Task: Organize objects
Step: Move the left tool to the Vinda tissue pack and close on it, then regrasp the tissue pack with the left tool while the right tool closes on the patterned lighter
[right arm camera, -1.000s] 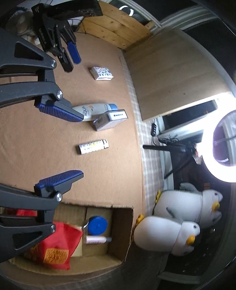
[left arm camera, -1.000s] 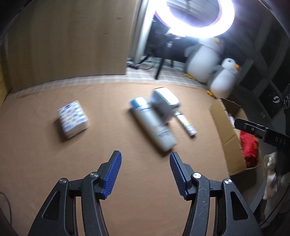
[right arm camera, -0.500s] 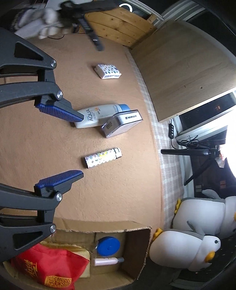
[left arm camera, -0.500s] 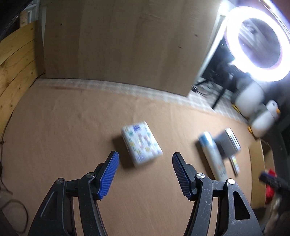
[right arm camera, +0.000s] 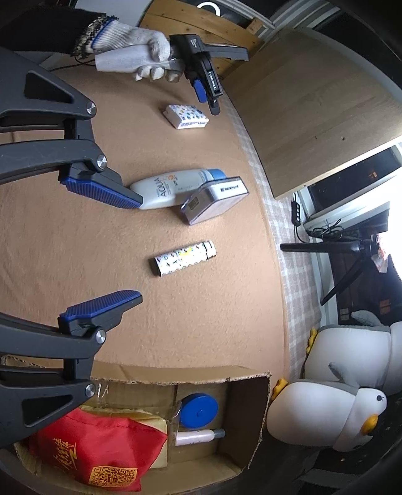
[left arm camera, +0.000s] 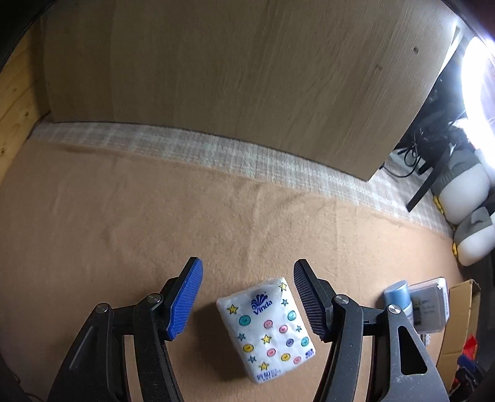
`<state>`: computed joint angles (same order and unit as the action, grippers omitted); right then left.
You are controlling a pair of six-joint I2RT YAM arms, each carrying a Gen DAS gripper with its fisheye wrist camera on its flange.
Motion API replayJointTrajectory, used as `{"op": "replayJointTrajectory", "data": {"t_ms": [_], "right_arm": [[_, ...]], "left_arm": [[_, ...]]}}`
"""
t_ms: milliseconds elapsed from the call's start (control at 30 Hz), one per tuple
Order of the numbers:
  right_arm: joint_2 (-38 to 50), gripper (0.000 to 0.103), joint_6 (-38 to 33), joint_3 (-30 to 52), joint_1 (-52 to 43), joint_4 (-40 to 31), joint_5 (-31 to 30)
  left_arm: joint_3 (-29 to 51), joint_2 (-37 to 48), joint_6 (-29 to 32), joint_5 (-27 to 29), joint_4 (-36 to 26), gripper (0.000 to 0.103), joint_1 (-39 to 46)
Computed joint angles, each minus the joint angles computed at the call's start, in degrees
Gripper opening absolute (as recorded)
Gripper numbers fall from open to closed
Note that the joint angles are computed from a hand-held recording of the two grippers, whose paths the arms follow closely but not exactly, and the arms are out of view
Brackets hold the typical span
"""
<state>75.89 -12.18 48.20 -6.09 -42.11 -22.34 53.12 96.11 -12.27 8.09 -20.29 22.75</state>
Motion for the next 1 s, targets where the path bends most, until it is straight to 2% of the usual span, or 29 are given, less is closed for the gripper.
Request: {"op": "replayJointTrajectory", "data": {"t_ms": [133, 367, 433, 633, 1000], "right_arm": [[1.7, 0.051, 0.0, 1.1, 0.3, 0.5, 0.9], [6.5, 0.051, 1.3, 4.3, 1.6, 1.5, 1.5], [8.2, 0.051, 1.7, 5.4, 2.2, 1.7, 1.8], [13.0, 0.051, 2.7, 8.5, 3.9, 2.6, 2.9], [19.1, 0.051, 2.9, 10.9, 8.7, 4.4, 6.7]], "left_arm": [[-0.9, 1.4, 0.1, 2.8, 1.2, 0.047, 0.7], [-6.8, -2.7, 1.8, 2.0, 3.8, 0.044, -4.2], [-8.7, -3.8, 2.1, 1.2, 4.4, 0.041, -6.6], [-15.2, -8.0, 0.6, 0.6, 7.4, 0.040, -14.1], [-22.9, -17.5, -1.8, -2.1, 6.0, 0.040, -25.3]]}}
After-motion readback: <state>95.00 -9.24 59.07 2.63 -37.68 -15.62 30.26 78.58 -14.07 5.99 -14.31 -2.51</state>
